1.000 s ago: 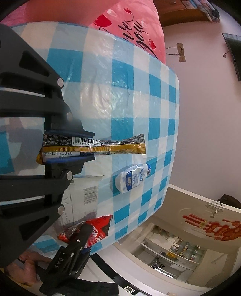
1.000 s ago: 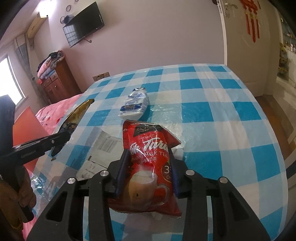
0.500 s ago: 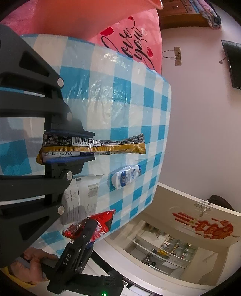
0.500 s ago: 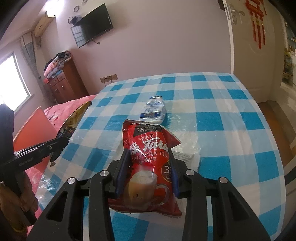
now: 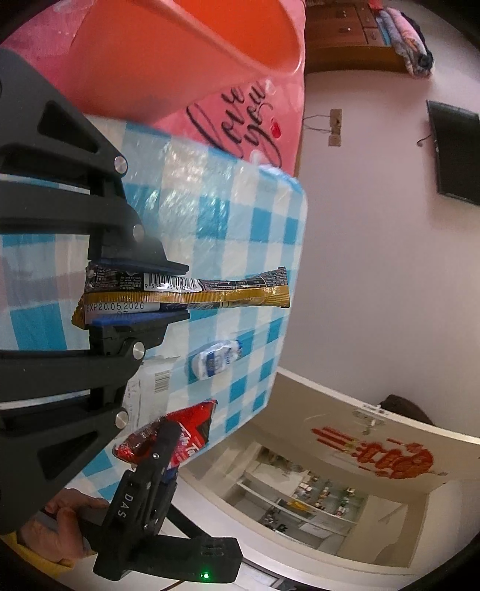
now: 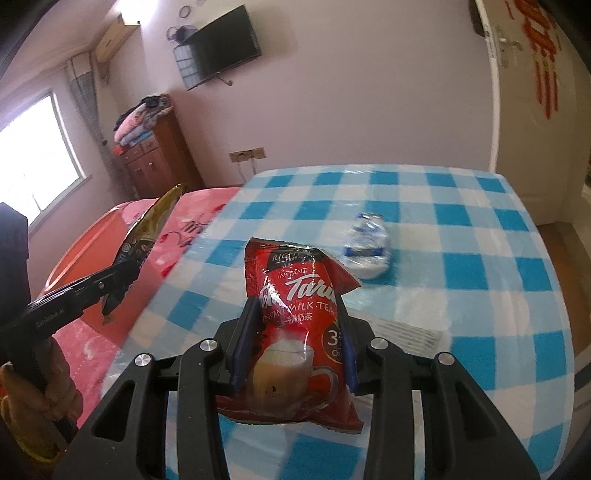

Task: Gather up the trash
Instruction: 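Carry the snack stick with the left gripper and the red pack with the right into the bucket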

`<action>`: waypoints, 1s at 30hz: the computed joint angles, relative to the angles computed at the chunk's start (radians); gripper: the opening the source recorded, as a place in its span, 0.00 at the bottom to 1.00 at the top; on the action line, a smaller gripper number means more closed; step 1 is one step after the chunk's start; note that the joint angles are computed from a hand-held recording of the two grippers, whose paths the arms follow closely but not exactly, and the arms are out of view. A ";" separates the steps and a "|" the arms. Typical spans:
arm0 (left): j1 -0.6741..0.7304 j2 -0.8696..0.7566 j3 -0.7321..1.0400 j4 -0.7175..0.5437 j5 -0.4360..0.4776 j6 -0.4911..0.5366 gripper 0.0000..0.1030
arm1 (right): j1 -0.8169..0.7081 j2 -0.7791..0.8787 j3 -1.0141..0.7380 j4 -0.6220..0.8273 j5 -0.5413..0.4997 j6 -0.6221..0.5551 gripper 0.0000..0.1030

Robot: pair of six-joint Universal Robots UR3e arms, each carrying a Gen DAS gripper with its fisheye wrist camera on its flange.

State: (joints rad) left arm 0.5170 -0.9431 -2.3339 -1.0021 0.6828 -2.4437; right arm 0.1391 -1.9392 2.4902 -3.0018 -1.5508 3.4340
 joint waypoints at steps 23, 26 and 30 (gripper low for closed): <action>0.647 0.102 0.236 -0.661 -0.166 0.427 0.20 | 0.323 0.661 -0.985 0.253 0.108 -0.008 0.39; 0.634 0.056 0.206 -0.512 -0.147 0.332 0.20 | 0.354 0.765 -1.156 0.318 0.126 -0.019 0.39; 0.630 0.011 0.175 -0.408 -0.129 0.278 0.20 | 0.393 0.910 -1.388 0.407 0.138 -0.029 0.39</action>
